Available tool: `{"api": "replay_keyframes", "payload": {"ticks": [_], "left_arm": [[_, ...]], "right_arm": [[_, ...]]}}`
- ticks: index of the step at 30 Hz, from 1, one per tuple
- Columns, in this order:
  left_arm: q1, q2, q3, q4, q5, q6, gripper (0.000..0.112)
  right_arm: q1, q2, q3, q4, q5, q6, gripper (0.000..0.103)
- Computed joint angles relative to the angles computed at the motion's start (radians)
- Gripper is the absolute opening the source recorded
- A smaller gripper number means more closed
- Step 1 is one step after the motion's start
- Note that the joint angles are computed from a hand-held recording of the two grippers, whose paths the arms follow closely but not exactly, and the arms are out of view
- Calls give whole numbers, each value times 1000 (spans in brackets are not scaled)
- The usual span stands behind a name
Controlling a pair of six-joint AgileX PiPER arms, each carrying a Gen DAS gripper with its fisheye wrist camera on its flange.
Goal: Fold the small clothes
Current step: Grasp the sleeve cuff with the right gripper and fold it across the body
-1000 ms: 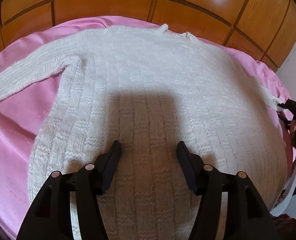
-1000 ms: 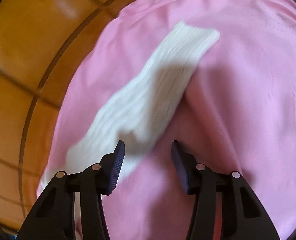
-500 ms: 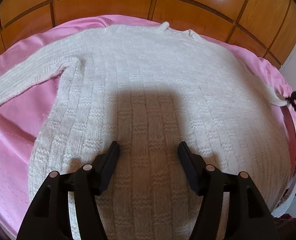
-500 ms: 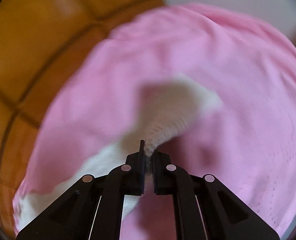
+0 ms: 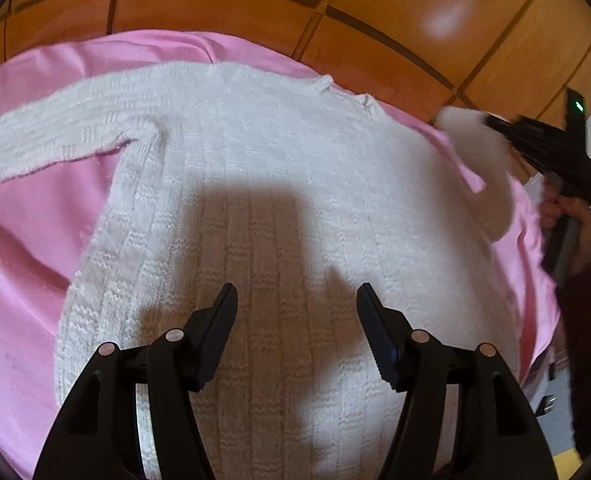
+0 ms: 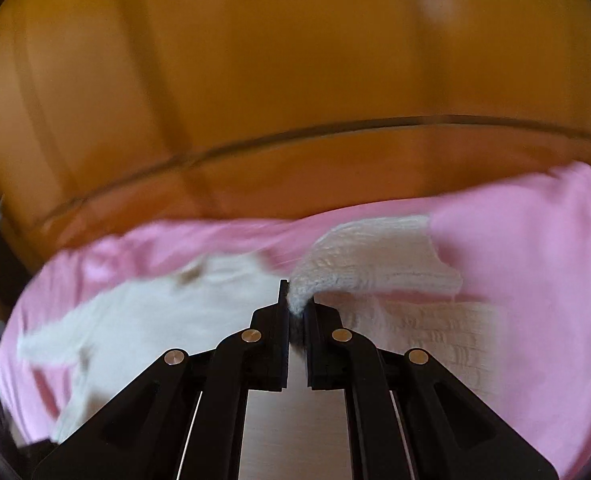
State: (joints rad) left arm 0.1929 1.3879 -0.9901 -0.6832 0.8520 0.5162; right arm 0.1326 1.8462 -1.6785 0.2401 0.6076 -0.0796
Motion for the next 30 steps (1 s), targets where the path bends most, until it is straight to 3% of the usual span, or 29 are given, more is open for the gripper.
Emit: {"api": "replay_keyframes", "payload": {"ticks": [1,2,3,5,9,12,17,21,23,28,30], "left_arm": [[8,5,-10,-7,7,6,63],[13,7,-18,-9,8,9,65],[20,6,-20,-17,10,18,65],[43,16,-34,-47,32,45,65],[76,67,-80,-108,67,86,65],[66,122,-141,-139,76,81,65],[-52,239,-330,-63,39,-37,65],[-236,316,-512,109,-28,-168,65],[-305,380,-617,193,-19,-223,65],[-488,635,-980,596,116,-539,64],[-513,730,-1104,671,186,-585,64]], "right_arm": [[45,27,-27,26,16,-35,7],[79,33,-30,47,24,-54,22],[111,48,-49,61,38,-60,44],[145,39,-29,47,4,-28,58],[104,-50,113,164,-17,-75,59],[20,-178,313,246,-53,-132,59],[-157,-350,577,270,-58,-144,64],[-297,-442,729,351,-51,-212,64],[-335,-462,764,389,-46,-243,64],[-354,-460,791,474,-32,-323,64],[-344,-449,787,515,-19,-366,64]]}}
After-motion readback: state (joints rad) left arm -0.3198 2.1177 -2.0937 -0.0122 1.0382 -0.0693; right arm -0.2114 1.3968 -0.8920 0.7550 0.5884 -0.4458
